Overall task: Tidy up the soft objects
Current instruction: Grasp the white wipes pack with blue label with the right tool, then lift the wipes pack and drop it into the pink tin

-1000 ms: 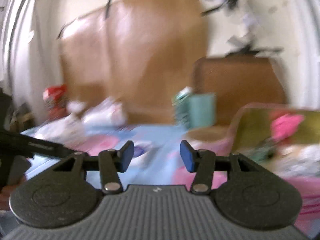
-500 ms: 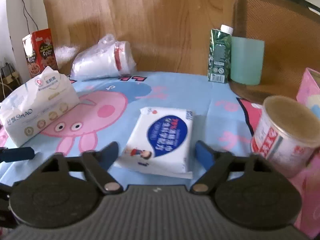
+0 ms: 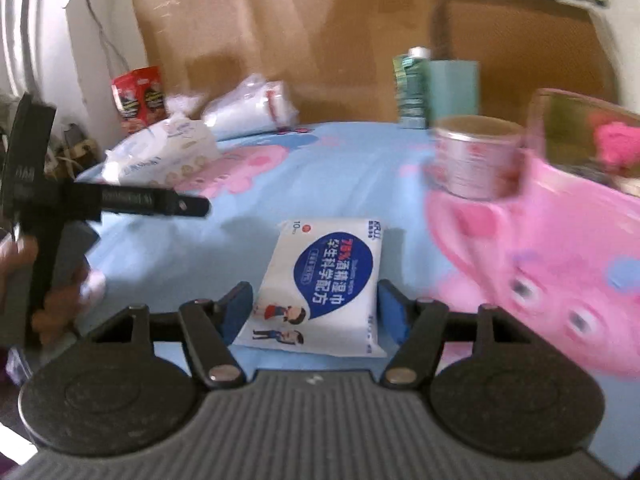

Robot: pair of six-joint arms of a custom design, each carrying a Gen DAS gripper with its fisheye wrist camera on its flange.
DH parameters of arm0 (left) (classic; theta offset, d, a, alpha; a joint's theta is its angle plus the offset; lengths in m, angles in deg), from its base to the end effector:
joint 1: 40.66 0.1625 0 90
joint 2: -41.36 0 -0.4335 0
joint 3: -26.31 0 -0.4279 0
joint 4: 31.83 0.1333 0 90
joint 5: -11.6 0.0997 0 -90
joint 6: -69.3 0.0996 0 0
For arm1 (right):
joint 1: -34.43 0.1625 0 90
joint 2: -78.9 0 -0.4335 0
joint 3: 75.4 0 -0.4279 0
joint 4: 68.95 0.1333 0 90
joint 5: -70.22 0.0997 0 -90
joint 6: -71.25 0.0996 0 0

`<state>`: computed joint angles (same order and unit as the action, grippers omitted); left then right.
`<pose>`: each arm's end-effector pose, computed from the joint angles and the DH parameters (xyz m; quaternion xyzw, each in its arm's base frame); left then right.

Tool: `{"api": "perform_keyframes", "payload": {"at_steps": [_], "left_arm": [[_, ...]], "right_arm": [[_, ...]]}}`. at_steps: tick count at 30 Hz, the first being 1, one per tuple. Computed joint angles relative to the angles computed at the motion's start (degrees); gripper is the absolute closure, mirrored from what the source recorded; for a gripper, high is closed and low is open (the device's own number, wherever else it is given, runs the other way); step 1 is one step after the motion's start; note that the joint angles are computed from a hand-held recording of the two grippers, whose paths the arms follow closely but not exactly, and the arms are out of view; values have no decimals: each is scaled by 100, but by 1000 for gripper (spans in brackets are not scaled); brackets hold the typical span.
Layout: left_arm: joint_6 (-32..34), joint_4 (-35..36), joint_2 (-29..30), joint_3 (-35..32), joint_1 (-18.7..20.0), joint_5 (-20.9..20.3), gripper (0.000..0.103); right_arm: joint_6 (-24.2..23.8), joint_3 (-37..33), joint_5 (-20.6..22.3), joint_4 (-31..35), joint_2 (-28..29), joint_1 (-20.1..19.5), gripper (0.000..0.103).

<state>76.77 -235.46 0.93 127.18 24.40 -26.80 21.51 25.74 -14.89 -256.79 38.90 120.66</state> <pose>-0.0826 -0.6788 0.1142 0.0376 0.8274 -0.4575 0.3235 0.0969 -0.6857 0.0464 0.3827 -0.8678 0.2991 0.1054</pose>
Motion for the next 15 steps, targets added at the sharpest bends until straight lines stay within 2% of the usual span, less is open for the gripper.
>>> {"api": "perform_keyframes", "payload": {"at_steps": [1,3,6,10,11,13,14,15], "left_arm": [[-214,88,-66,82,-28,-221,3],[-752,442,-250,259,-56,-960,4],[-1043,1046,-327,304,-164,-1640,9],[-1131,1843,-215,125,-260,-2089,15],[-1131,1936,-130,54,-259,-2161,12],[-884,1793,62,-46,-358,-1950,12],[-870,1847,98,-97,-366,-2020,12],[-971,1915,95,-133,-348,-2229,12]], "right_arm": [[43,146,45,-242,-37,-54,32],[170,321,173,-444,-105,-144,31],[18,458,199,-655,-131,-172,20],[-368,525,413,-650,-154,-255,22],[-391,505,439,-541,-160,-278,24],[-566,550,536,-663,-135,-320,25],[-620,565,588,-708,-129,-340,47],[-560,585,673,-829,-122,-375,62]]}}
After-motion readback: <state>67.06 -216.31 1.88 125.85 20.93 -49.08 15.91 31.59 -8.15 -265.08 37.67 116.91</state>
